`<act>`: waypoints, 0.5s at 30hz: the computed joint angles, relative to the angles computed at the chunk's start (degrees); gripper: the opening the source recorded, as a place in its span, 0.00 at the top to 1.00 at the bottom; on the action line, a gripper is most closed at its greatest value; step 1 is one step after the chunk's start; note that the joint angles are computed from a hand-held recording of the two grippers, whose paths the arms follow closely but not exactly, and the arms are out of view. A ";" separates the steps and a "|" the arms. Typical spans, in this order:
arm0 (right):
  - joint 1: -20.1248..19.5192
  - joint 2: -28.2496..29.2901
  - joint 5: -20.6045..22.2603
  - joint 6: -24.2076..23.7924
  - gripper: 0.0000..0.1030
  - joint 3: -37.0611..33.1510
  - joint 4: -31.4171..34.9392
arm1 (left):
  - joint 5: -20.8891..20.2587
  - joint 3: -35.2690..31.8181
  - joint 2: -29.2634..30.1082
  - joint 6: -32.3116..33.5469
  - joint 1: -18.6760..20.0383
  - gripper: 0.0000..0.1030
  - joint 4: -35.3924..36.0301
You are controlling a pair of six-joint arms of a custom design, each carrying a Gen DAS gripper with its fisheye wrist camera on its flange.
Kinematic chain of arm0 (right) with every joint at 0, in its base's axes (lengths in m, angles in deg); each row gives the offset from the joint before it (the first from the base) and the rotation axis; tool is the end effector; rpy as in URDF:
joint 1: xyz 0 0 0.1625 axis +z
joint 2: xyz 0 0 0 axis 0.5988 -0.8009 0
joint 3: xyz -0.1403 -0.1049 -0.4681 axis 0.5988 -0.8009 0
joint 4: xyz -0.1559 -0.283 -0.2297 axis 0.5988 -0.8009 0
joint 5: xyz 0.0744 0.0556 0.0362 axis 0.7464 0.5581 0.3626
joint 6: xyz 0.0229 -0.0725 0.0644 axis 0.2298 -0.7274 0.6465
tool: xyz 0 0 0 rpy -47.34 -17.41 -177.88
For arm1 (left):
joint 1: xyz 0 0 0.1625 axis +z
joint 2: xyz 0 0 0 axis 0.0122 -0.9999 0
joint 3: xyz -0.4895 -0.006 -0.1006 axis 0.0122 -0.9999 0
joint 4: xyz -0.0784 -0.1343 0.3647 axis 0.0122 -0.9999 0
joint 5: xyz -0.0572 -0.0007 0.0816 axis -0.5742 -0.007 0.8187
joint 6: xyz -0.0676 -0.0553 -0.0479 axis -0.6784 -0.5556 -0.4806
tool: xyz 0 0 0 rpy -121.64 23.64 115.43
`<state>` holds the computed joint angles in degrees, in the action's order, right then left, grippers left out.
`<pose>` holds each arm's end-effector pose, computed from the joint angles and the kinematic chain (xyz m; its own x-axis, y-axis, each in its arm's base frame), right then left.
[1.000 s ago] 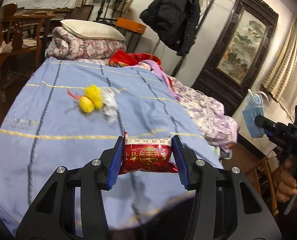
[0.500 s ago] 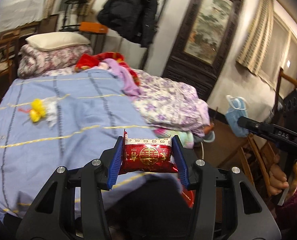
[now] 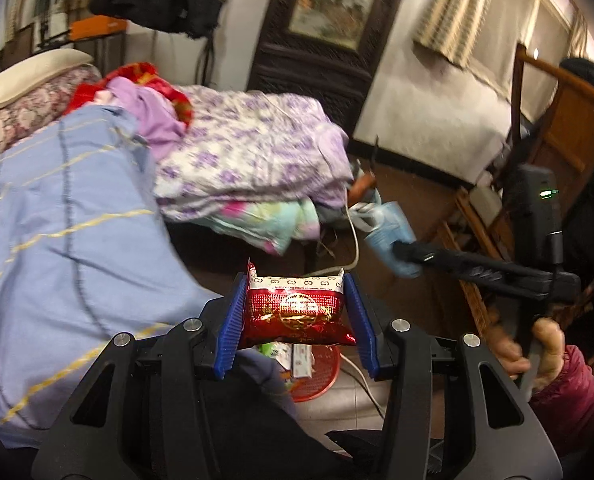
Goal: Collect trash
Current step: 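Carry the packet and mask to the red wastebasket and release both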
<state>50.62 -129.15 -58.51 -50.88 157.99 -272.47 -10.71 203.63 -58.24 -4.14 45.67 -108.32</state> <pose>0.0874 -0.5432 0.2459 -0.9537 0.0270 0.2996 -0.1746 0.7614 -0.6243 -0.2952 -0.5580 0.1232 -0.7256 0.5772 -0.3746 0.6834 0.6684 -0.2938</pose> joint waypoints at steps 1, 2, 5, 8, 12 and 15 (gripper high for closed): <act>-0.87 0.46 0.13 0.21 0.74 -0.19 0.94 | -0.29 -0.52 0.80 0.12 0.01 0.53 0.77; -1.83 0.88 0.21 0.42 0.72 -0.32 2.13 | -0.55 -1.06 1.58 0.15 0.03 0.53 1.63; -4.90 2.91 0.40 1.78 0.58 -1.29 4.74 | -0.89 -2.56 3.24 0.04 0.22 0.53 4.23; -6.39 2.85 2.99 2.53 0.57 -0.52 3.11 | -1.06 -3.93 4.93 0.28 0.45 0.53 6.44; -5.95 0.99 4.37 0.28 0.54 1.58 -2.91 | -2.05 -5.73 7.00 0.43 0.95 0.53 8.62; -5.74 -0.27 5.11 -0.91 0.49 2.47 -6.76 | -2.63 -7.20 8.57 0.16 1.13 0.53 10.52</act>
